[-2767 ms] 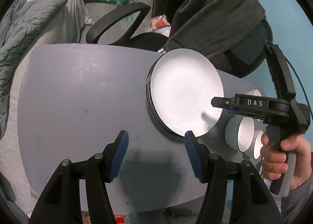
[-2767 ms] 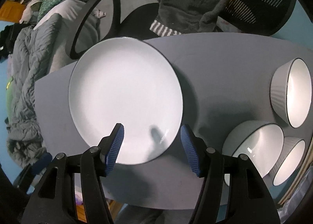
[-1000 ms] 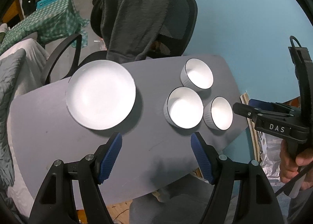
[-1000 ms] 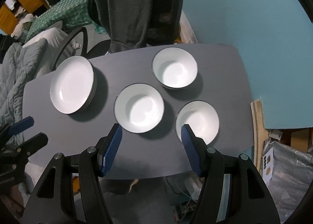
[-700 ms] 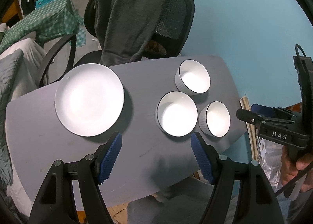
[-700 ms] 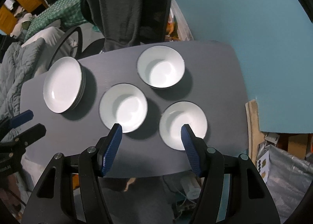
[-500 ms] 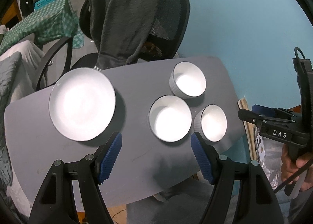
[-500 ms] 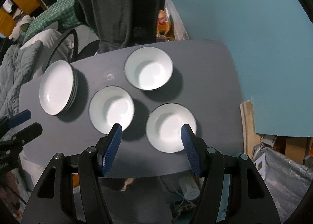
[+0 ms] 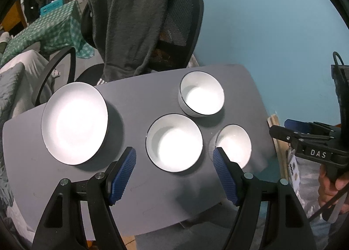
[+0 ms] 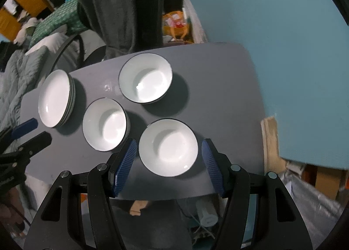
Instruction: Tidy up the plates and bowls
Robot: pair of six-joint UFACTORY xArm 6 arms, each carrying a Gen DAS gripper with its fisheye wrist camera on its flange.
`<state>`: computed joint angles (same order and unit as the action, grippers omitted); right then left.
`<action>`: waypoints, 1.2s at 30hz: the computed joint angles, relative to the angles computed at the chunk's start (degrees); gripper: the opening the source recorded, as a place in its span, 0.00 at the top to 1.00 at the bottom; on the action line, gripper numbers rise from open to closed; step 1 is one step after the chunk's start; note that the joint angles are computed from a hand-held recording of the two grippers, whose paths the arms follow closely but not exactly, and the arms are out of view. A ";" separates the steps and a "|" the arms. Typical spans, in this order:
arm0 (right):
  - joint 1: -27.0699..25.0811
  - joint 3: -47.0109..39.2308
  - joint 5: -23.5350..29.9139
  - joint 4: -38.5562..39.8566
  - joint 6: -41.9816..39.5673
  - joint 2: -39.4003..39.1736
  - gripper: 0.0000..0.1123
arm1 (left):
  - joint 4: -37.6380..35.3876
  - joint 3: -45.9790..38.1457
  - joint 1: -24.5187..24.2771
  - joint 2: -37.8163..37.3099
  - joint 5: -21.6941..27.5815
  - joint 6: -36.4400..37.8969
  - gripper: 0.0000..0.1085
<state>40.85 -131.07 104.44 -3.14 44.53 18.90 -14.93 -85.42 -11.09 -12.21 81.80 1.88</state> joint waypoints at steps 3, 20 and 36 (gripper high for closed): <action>-0.71 3.20 -3.50 1.39 -2.78 -0.65 0.45 | 1.32 2.39 -0.60 -0.93 -2.20 -1.50 0.32; -4.27 6.11 -14.48 14.71 -15.19 7.03 0.45 | 2.68 12.18 -1.56 -0.52 -9.31 -5.59 0.32; -4.71 2.96 -10.98 19.50 -18.09 13.23 0.61 | 1.93 16.37 -0.61 1.68 -11.71 -8.74 0.32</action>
